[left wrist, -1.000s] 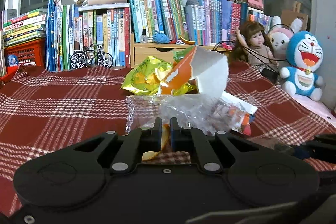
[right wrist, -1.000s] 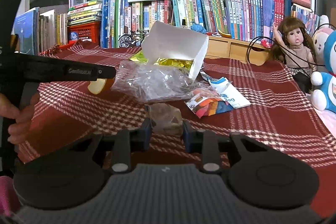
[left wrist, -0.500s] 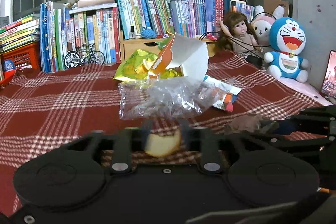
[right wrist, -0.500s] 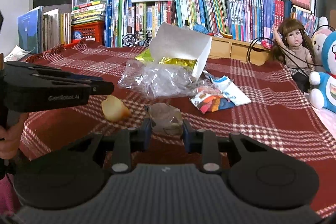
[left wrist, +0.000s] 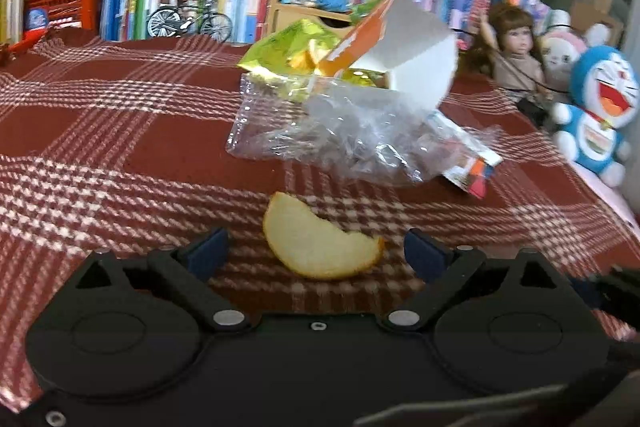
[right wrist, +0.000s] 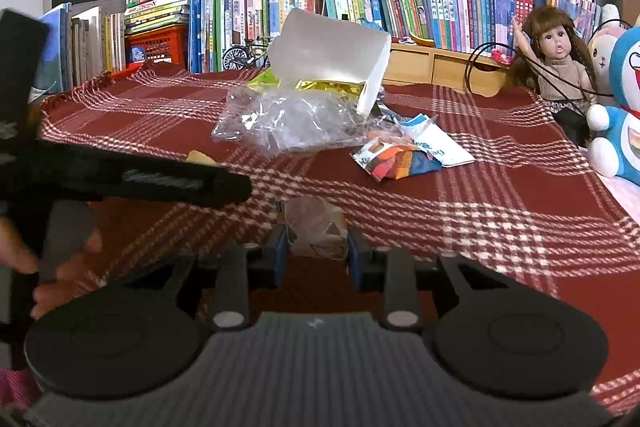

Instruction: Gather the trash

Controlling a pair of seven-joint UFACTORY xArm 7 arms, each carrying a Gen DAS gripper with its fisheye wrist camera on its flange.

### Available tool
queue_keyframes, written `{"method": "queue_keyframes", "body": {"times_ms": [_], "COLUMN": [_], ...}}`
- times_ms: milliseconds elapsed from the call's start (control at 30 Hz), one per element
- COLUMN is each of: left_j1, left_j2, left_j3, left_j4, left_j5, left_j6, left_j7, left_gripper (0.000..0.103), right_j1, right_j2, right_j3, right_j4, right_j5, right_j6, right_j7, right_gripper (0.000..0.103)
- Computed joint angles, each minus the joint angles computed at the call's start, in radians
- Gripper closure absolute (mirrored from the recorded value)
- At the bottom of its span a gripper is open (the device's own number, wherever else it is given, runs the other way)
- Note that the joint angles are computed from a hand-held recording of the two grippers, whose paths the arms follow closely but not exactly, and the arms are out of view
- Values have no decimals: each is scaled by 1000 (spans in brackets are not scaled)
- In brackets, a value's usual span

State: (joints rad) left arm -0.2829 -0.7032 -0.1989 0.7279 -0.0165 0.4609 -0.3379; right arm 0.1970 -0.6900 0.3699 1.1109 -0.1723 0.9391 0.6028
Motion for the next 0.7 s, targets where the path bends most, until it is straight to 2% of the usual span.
{"method": "queue_keyframes", "body": {"times_ms": [100, 133, 167, 233, 367, 467, 700], "left_j1": [31, 42, 51, 57, 31, 18, -5], "left_j2": [36, 39, 40, 40, 35, 31, -1], "left_j3": [-38, -51, -63, -73, -46, -31, -10], "left_j4": [23, 24, 26, 29, 31, 38, 44], "left_j5": [36, 53, 72, 97, 88, 76, 44], "left_j6": [-9, -14, -12, -11, -16, -4, 48], "left_j7": [-21, -27, -31, -34, -27, -16, 8], "left_gripper": [20, 34, 44, 49, 61, 67, 73], "right_j1": [2, 2, 2, 0, -4, -7, -14], "right_j2": [-10, -13, -15, -18, -20, -18, -12], "right_j3": [-6, -8, -10, -12, -14, -10, -1], "right_j4": [-11, -13, -16, -20, -28, -28, -11], "right_j5": [4, 6, 6, 7, 10, 9, 4], "right_j6": [3, 5, 4, 3, -6, -11, -15], "right_j7": [3, 3, 3, 3, 8, 15, 35], "right_gripper": [67, 67, 67, 67, 67, 67, 67]}}
